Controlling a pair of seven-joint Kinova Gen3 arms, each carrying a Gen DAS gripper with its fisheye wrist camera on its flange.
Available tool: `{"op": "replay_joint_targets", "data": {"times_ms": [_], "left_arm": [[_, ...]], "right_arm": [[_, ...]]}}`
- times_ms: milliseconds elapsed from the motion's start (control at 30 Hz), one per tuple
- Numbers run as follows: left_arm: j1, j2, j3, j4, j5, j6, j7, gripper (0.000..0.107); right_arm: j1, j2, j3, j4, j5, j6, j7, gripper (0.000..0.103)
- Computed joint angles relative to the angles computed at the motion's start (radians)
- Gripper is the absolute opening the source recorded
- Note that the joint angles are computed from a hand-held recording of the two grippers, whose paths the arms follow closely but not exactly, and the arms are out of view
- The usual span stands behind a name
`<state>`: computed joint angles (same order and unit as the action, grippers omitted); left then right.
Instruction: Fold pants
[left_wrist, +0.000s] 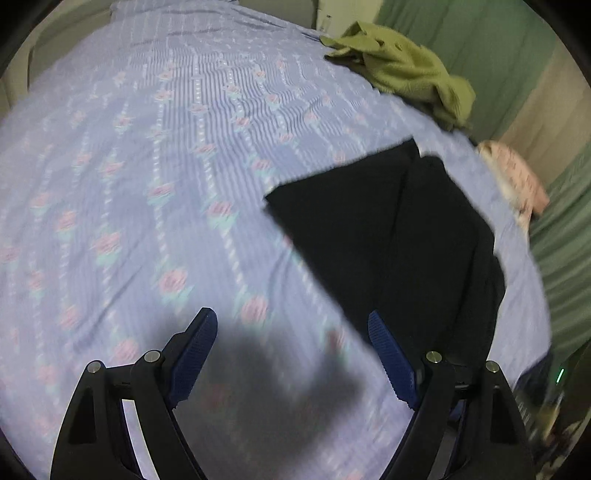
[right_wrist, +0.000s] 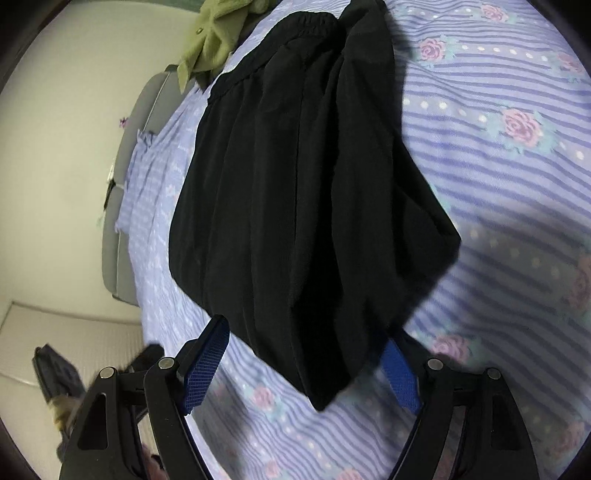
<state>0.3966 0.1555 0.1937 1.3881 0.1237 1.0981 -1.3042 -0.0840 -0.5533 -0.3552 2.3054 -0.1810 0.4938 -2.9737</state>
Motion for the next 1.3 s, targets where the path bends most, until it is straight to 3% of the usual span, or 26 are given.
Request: {"op": "replay_joint_targets", "data": {"times_ms": [133, 300, 433, 500, 567, 600, 667, 767, 800, 900, 1133, 1300], "left_arm": [[-0.056, 0.082, 0.005, -0.045, 0.125, -0.030, -0.004, 0.084], [-0.018, 0.173, -0.014, -0.117, 0.085, -0.032, 0.037, 0.083], [-0.025, 0.195, -0.015, -0.109, 0.104, -0.075, 0.057, 0.082], [-0.028, 0.200, -0.013, -0.105, 0.117, -0.093, 0.069, 0.074], [-0.050, 0.210, 0.002, -0.106, 0.159, -0.103, 0.049, 0.044], [-0.061, 0.226, 0.009, -0.121, 0.184, -0.096, 0.045, 0.041], [-0.073, 0.231, 0.012, -0.123, 0.209, -0.098, 0.038, 0.021], [-0.068, 0.221, 0.008, -0.132, 0.200, -0.096, 0.052, 0.018], [-0.045, 0.216, -0.003, -0.148, 0.169, -0.085, 0.056, 0.018], [0.005, 0.215, -0.020, -0.199, 0.090, -0.041, 0.088, 0.017], [0.054, 0.152, -0.021, -0.254, -0.013, 0.025, 0.103, 0.015], [0.095, 0.066, -0.013, -0.298, -0.081, 0.073, 0.118, 0.014]], "right_arm": [[0.007, 0.003, -0.014, -0.006, 0.006, 0.007, -0.008, 0.081], [0.013, 0.044, -0.033, -0.055, 0.043, 0.075, -0.006, 0.081], [-0.006, 0.088, -0.025, -0.101, 0.084, 0.136, 0.008, 0.081], [-0.024, 0.104, -0.004, -0.110, 0.090, 0.150, 0.017, 0.081], [-0.034, 0.102, 0.010, -0.112, 0.086, 0.162, 0.008, 0.081], [-0.037, 0.101, 0.013, -0.116, 0.084, 0.177, 0.003, 0.078], [-0.041, 0.117, 0.020, -0.148, 0.088, 0.239, -0.004, 0.069], [-0.071, 0.137, 0.052, -0.184, 0.093, 0.311, 0.020, 0.051], [-0.082, 0.134, 0.069, -0.183, 0.088, 0.314, 0.034, 0.039], [-0.121, 0.087, 0.161, -0.151, 0.034, 0.282, 0.122, 0.016], [-0.085, 0.051, 0.125, -0.341, 0.122, 0.526, 0.242, 0.013], [-0.081, -0.002, 0.161, -0.488, 0.129, 0.685, 0.359, 0.013]]}}
